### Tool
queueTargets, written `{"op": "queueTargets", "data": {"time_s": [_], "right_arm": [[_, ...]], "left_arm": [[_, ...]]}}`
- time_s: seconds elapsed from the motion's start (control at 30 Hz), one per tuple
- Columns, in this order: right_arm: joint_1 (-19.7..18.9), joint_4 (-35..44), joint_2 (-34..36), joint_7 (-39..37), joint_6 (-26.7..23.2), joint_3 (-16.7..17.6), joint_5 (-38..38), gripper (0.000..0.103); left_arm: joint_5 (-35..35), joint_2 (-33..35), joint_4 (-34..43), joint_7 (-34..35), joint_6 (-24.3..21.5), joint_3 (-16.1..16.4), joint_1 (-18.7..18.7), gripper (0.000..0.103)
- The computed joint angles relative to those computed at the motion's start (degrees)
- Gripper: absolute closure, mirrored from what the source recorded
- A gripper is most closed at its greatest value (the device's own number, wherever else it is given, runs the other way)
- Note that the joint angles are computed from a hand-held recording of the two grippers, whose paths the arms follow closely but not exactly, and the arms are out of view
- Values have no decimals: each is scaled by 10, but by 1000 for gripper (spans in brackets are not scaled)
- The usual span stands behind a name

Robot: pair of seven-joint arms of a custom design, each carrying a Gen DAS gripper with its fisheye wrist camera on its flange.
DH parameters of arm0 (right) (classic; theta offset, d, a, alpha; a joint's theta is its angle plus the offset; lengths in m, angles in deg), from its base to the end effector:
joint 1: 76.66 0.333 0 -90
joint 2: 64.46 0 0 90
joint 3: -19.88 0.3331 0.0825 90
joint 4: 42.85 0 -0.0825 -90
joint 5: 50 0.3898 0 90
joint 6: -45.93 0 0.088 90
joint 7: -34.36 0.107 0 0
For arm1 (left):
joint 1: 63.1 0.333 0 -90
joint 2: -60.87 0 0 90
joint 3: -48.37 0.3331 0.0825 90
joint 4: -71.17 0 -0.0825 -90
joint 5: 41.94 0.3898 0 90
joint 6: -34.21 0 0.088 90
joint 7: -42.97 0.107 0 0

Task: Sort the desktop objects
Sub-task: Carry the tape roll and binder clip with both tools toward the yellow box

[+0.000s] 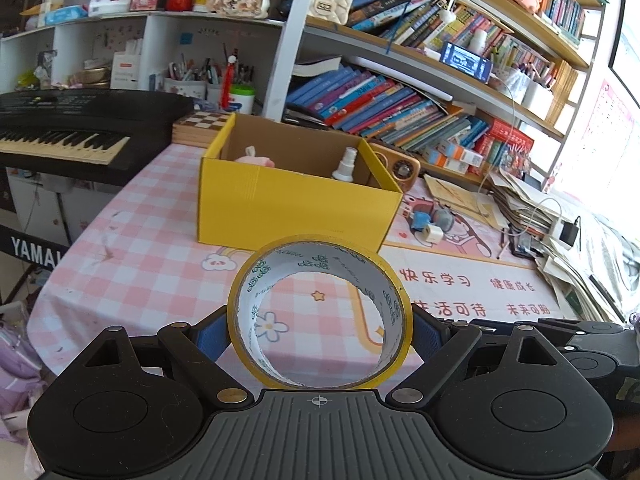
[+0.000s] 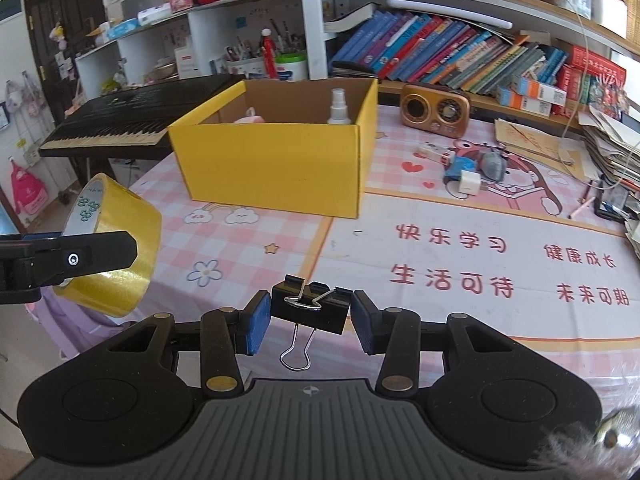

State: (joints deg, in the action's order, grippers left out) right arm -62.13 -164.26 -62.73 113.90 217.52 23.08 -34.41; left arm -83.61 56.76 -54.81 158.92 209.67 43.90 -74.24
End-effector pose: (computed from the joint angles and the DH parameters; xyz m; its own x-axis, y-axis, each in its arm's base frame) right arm 0.5784 0.1644 0.5121 0.2767 -0.9565 -0.0926 -0.6548 -0.1171 -0.7467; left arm 0.5540 -0.1011 0.5259 -0.1489 -0.9583 0.2439 -0.6180 -0.1023 -0.7795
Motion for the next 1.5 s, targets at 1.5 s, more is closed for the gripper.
{"op": "queueTargets", "data": {"time_s": [1.5], "right_arm": [[-66,249,149,-292,-74,49,229,62]], "left_arm": [[432,129,163,-385,3,-29,76,12]]}}
